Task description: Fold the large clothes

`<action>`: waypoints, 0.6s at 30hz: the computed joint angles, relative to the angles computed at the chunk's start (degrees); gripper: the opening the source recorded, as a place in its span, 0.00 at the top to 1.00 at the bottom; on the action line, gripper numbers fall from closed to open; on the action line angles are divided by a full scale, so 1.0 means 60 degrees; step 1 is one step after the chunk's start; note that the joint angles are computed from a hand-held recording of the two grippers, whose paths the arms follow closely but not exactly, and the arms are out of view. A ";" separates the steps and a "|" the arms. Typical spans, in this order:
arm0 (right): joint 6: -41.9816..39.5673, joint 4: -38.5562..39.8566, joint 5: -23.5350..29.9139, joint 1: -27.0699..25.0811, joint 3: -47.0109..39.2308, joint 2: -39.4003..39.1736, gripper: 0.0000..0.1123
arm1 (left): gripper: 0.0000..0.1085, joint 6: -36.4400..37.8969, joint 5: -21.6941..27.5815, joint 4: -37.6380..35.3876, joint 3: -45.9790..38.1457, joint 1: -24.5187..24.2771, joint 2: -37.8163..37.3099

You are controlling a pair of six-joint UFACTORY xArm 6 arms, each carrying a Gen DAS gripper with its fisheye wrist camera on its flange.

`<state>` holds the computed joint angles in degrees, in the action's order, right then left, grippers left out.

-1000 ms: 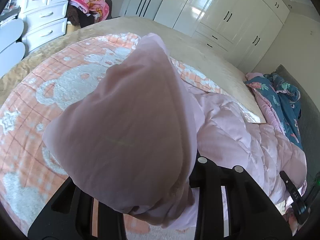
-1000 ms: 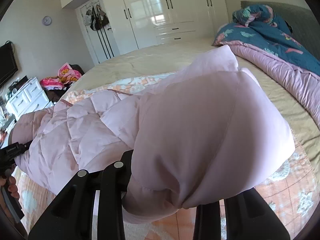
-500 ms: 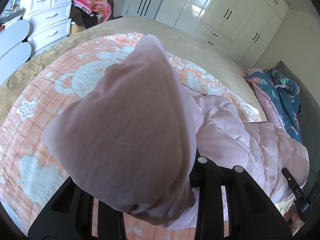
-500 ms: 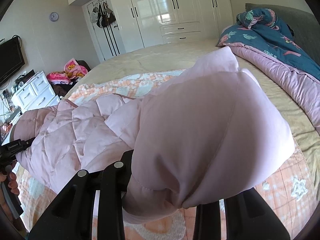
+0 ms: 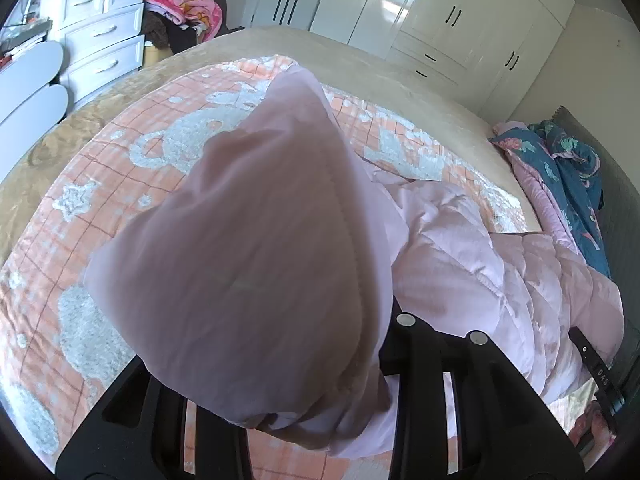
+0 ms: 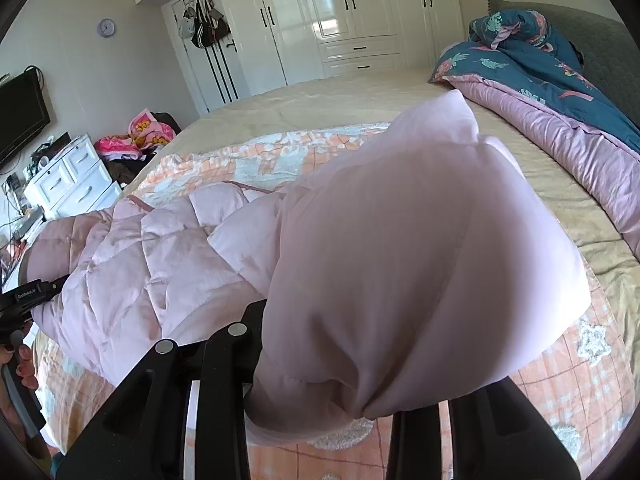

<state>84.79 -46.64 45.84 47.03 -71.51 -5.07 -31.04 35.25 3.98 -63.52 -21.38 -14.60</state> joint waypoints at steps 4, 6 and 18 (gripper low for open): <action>0.0054 -0.0015 0.0071 0.0091 0.0042 -0.0056 0.73 | 0.77 0.0018 0.0027 -0.0007 0.0240 -0.0011 -0.0235; 0.0103 -0.0002 0.0088 0.0141 0.0093 -0.0109 0.73 | 0.77 0.0065 0.0048 -0.0043 0.0337 0.0001 -0.0332; 0.0477 0.0005 0.0199 0.0447 0.0590 -0.0534 0.73 | 0.76 0.0060 0.0201 0.0005 0.0876 -0.0044 -0.0884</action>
<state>87.65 -46.61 47.04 49.71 -67.97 -8.27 -30.67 36.45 4.00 -58.26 -21.64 -19.91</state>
